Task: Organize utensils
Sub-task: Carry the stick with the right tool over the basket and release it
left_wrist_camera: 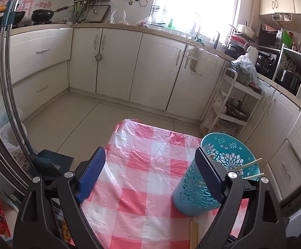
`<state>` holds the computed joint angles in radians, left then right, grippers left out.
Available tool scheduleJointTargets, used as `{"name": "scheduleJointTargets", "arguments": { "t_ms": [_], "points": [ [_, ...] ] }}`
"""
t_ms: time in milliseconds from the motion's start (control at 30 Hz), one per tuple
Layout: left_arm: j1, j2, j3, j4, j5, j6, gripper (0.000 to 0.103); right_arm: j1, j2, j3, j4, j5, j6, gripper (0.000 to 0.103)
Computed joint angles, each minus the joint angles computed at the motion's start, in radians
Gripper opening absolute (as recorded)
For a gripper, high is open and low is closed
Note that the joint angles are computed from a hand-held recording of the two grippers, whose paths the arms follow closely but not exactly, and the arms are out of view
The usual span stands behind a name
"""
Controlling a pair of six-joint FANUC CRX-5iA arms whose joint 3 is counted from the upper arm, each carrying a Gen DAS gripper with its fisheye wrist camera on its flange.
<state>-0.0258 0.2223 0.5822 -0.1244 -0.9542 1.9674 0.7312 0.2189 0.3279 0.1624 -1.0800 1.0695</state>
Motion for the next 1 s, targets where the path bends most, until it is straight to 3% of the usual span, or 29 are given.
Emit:
{"name": "scheduleJointTargets", "arguments": {
  "t_ms": [233,533,767,1000],
  "points": [
    [-0.012,0.011,0.012,-0.008,-0.014,-0.012,0.085,-0.025,-0.046,0.01,-0.127,0.024,0.023,0.006],
    [-0.012,0.017,0.018,-0.004,-0.022,-0.018,0.086,-0.069,-0.124,0.035,-0.331,0.139,0.125,0.006],
    [-0.007,0.016,0.01,0.006,-0.022,-0.008,0.087,-0.074,-0.134,0.109,-0.343,0.209,0.151,0.006],
    [0.007,0.015,0.001,0.029,-0.022,0.008,0.088,-0.098,-0.077,0.277,-0.362,0.18,0.188,0.006]
  ]
}}
